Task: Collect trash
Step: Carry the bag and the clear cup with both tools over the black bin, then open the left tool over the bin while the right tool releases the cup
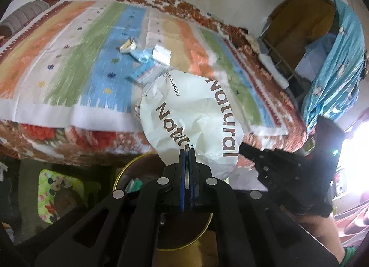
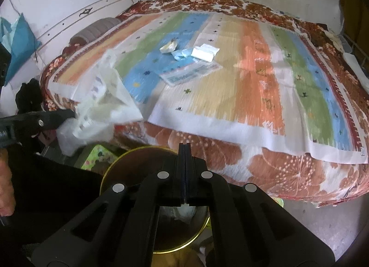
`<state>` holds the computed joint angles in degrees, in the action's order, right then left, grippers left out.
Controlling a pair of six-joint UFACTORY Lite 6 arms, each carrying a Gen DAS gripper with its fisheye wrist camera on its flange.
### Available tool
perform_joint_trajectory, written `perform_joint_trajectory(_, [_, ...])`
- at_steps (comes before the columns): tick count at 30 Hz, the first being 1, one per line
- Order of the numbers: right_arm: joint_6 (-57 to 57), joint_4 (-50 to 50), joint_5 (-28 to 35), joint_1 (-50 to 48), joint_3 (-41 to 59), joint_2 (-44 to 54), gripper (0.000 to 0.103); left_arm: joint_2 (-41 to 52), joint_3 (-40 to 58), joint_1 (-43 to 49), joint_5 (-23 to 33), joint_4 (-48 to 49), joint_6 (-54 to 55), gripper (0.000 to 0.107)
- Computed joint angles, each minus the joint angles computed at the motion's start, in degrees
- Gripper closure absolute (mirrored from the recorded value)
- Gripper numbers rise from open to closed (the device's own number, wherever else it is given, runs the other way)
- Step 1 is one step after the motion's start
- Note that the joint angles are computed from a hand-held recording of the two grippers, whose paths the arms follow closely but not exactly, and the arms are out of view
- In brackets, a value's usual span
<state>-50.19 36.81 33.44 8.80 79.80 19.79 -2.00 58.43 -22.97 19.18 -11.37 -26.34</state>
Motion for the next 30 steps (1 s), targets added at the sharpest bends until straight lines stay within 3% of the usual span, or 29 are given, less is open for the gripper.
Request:
perform_joint_trajectory(12, [-1.69,3.18,0.90,-1.37,-11.56,-6.01,0.103,3.45,-2.09,-7.68,5.27,14.05,-15.93,0.105])
perform_joint_trajectory(24, [1.91,2.51,3.97,-2.12,-13.84,-4.38,0.103,10.55,0.73,-8.80,7.77,10.11,-13.89,0.105])
perform_joint_trajectory(26, [2.69,1.94,4.37,-1.86,-13.45,-3.59,0.103,13.42,2.47,-8.47,8.62,8.35,-11.99,0.097])
perform_joint_trajectory(29, [4.64,0.66,3.71,-1.44,-13.11,-2.52,0.090,16.16,4.49,-7.75,9.67,9.60,-14.07,0.080])
perform_joint_trajectory(30, [5.38,0.31,3.14,-1.27,-13.12,-2.29,0.086,16.18,4.63,-7.52,9.64,9.85,-14.56,0.080])
